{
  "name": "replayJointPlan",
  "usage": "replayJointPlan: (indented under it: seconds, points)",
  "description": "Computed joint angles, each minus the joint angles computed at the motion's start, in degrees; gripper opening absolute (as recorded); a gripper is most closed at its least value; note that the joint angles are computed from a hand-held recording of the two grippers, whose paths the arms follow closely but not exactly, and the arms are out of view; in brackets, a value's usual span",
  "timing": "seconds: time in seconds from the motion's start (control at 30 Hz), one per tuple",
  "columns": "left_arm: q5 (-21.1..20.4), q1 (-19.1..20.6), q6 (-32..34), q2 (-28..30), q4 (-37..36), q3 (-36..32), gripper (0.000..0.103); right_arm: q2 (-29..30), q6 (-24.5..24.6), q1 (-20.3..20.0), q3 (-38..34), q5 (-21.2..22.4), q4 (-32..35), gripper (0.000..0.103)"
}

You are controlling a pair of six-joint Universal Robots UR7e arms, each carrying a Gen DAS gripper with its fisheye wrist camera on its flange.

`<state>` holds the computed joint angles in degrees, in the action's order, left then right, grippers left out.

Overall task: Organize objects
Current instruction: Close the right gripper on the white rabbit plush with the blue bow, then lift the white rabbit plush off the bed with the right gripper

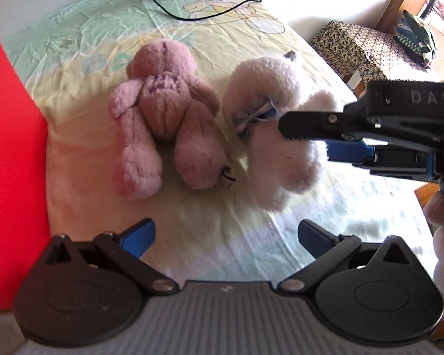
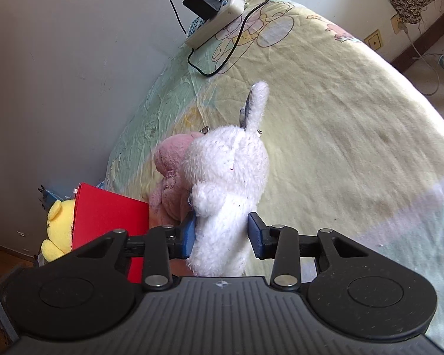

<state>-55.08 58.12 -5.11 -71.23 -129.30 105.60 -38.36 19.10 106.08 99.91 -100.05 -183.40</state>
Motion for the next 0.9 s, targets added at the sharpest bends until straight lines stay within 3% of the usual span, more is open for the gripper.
replayJointPlan:
  seconds: [0.47, 0.9]
  points:
    - [-13.0, -0.4, 5.6, 2.8, -0.3, -2.5, 0.102, -6.4, -1.1, -1.2, 9.0, -0.9, -3.9, 0.044]
    - [-16.2, 1.3, 6.2, 8.5, -0.1, -8.3, 0.102, -5.3, -2.7, -2.5, 6.5, -2.9, -5.1, 0.055]
